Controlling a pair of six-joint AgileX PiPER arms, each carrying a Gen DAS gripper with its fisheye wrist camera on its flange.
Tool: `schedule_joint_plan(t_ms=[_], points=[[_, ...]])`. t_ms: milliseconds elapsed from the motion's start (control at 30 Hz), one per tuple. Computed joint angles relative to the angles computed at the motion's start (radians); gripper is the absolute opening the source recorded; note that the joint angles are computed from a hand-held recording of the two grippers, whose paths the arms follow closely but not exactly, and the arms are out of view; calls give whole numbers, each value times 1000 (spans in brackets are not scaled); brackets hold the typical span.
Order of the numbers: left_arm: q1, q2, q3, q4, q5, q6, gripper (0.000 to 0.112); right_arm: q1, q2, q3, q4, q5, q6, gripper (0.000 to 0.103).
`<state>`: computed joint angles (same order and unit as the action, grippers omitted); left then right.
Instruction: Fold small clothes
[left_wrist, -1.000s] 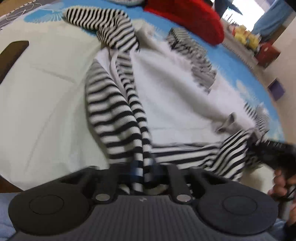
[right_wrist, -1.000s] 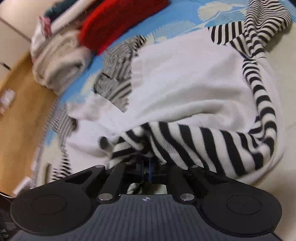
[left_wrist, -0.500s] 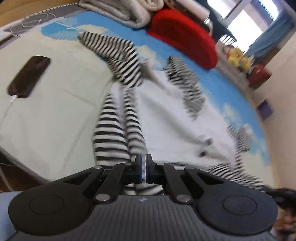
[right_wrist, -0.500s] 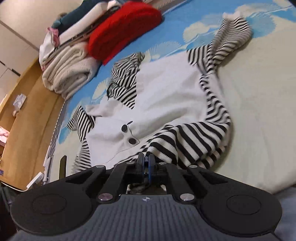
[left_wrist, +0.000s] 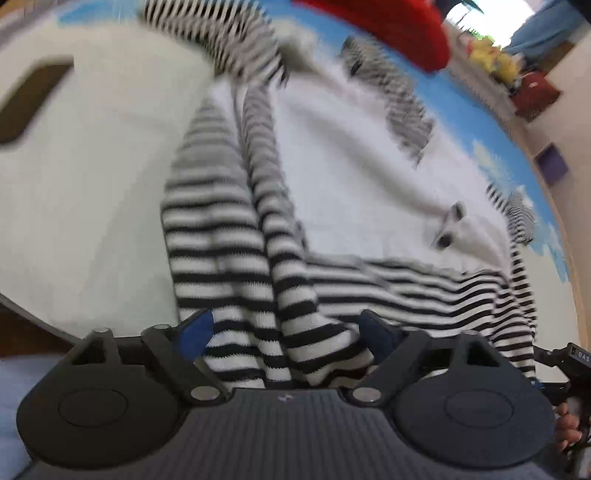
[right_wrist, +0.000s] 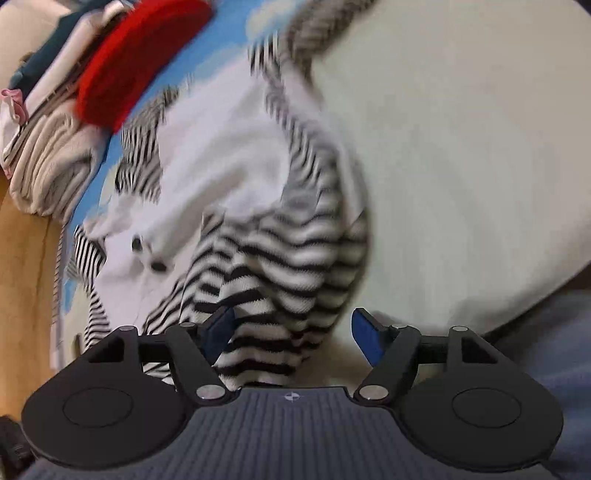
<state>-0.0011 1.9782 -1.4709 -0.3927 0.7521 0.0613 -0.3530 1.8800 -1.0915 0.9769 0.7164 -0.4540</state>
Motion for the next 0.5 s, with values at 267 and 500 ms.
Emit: schedule_joint_plan(t_ms=[267,500], points=[[47,-136,160,-16,-40,126,11,39,-115,33,-189,-17,17,6],[22,-111,126,172,-46,-86,71,54,-101,64,-399,-15,103,49]])
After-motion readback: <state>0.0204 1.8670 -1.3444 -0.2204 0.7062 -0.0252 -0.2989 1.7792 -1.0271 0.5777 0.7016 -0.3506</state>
